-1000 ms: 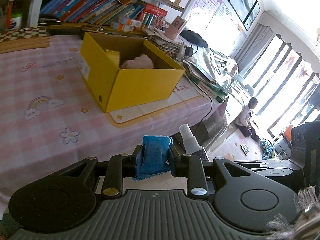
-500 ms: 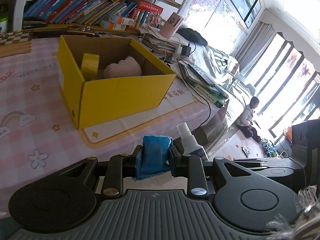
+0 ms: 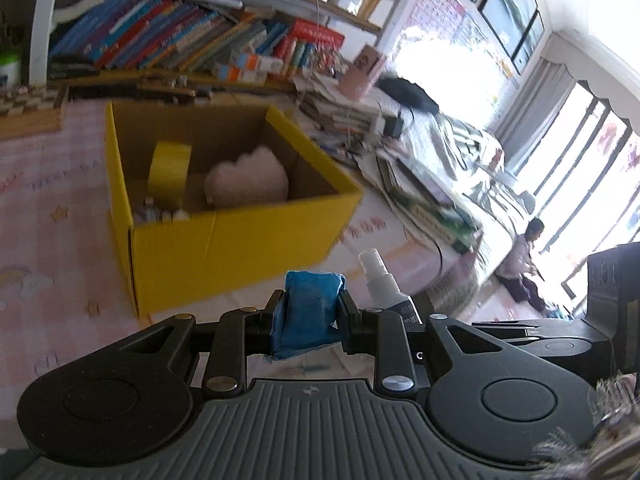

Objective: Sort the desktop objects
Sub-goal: 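Carry the blue cloth and spray bottle together toward the yellow box, then lower both into the yellow box and open both tools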

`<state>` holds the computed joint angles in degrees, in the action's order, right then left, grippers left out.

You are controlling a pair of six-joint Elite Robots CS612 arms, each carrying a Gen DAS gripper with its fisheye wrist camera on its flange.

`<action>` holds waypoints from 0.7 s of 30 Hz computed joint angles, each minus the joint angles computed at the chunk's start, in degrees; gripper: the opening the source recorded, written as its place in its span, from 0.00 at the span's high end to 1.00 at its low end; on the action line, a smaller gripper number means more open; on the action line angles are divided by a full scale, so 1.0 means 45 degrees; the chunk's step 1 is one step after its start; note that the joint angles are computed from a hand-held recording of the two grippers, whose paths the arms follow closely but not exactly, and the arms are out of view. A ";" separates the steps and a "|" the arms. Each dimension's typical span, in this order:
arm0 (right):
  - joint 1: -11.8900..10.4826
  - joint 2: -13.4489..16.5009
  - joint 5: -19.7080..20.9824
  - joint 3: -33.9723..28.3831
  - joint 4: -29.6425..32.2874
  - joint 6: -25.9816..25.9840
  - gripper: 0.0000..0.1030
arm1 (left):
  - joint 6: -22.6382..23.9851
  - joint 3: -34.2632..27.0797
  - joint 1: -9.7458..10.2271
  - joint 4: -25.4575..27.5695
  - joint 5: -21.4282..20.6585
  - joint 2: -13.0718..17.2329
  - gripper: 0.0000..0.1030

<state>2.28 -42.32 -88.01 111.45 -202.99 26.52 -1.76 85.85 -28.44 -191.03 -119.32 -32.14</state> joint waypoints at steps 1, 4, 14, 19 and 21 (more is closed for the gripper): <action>-0.0080 0.0007 0.0118 -0.0059 -0.0123 -0.0150 0.68 | -0.0125 -0.0080 -0.0032 -0.0162 0.0129 0.0023 0.76; -0.0336 0.0052 0.0501 -0.0318 -0.0562 -0.0728 0.68 | -0.0530 -0.0402 -0.0140 -0.0643 0.0610 0.0124 0.76; -0.0947 0.0483 0.1209 -0.1850 -0.1174 -0.2503 0.68 | -0.0811 -0.2064 -0.0465 -0.1186 0.2777 0.0806 0.76; -0.1045 0.0847 0.1342 -0.2860 -0.0252 -0.3752 0.68 | -0.0100 -0.3012 -0.0626 -0.0211 0.3819 0.1266 0.76; -0.1038 0.0989 0.1295 -0.3223 0.0323 -0.4367 0.68 | 0.0243 -0.3334 -0.0676 0.0304 0.4189 0.1426 0.76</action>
